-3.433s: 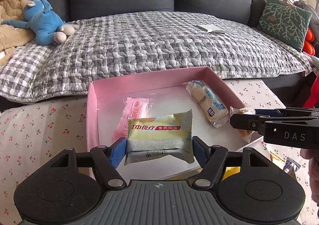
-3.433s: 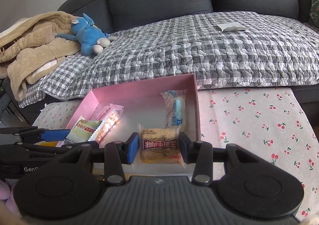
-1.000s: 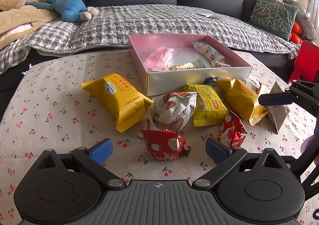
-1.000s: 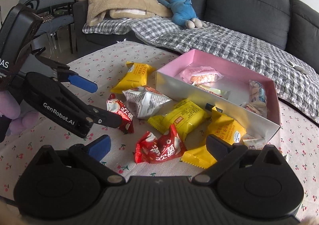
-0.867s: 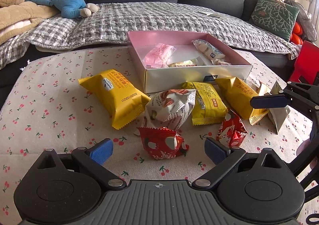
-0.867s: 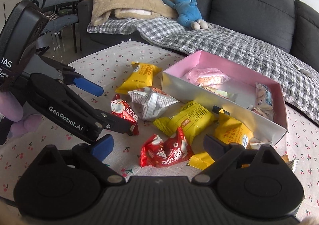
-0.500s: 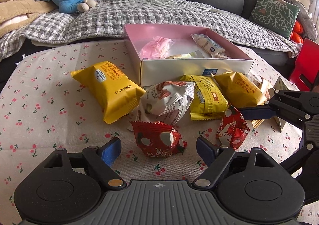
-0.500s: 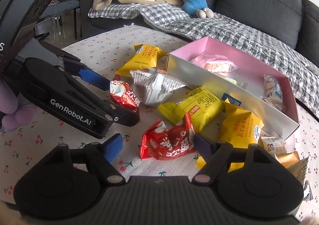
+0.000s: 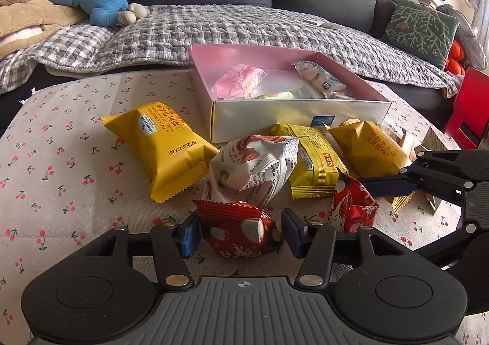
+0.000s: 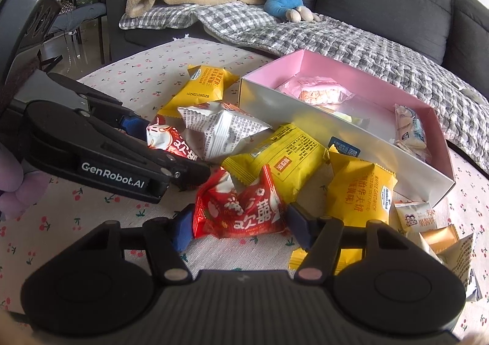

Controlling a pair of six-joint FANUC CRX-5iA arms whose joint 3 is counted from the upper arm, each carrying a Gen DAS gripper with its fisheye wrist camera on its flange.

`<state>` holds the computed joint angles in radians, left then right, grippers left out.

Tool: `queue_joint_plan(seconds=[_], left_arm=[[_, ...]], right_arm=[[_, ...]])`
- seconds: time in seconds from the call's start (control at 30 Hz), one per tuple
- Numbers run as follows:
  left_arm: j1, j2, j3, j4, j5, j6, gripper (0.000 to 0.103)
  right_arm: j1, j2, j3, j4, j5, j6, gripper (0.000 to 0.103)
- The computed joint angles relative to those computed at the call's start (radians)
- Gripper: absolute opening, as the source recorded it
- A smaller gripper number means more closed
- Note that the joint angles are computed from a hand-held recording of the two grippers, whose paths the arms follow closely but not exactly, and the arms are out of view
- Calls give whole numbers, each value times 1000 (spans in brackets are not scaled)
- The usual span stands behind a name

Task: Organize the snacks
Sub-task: 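Grasp a red candy wrapper with the left tool while the right tool grasps another, then drop both red candies into the pink box and open both tools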

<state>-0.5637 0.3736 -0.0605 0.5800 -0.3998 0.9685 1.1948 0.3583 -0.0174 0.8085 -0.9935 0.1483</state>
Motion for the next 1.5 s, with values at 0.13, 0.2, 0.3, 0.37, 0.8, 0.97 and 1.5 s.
queue_joint_plan(seconds=[0.13,0.2,0.3,0.37,0.8,0.97,1.5], left_arm=[[3,-1,4,-8,-4,16,47],[4,-1,10,-30,-10,36,45],[5,-2,16,-44,-16,53,44],[7,-3,14,-33,-17,49,39],[17,-16,48,-121,-58,163,36],[24,-26,53,-121,-84,179,36],[30,-66,89,-146,-110,271,36]], right_arm=[[0,2,2,6,-1,-7,58],[1,2,0,13,-4,-15,52],[0,2,-1,23,-12,-26,42],[-2,-2,-4,22,-7,-36,41],[-14,-35,-39,63,23,-110,36],[-19,-49,-52,83,28,-134,36],[-61,-122,-116,207,27,-269,36]])
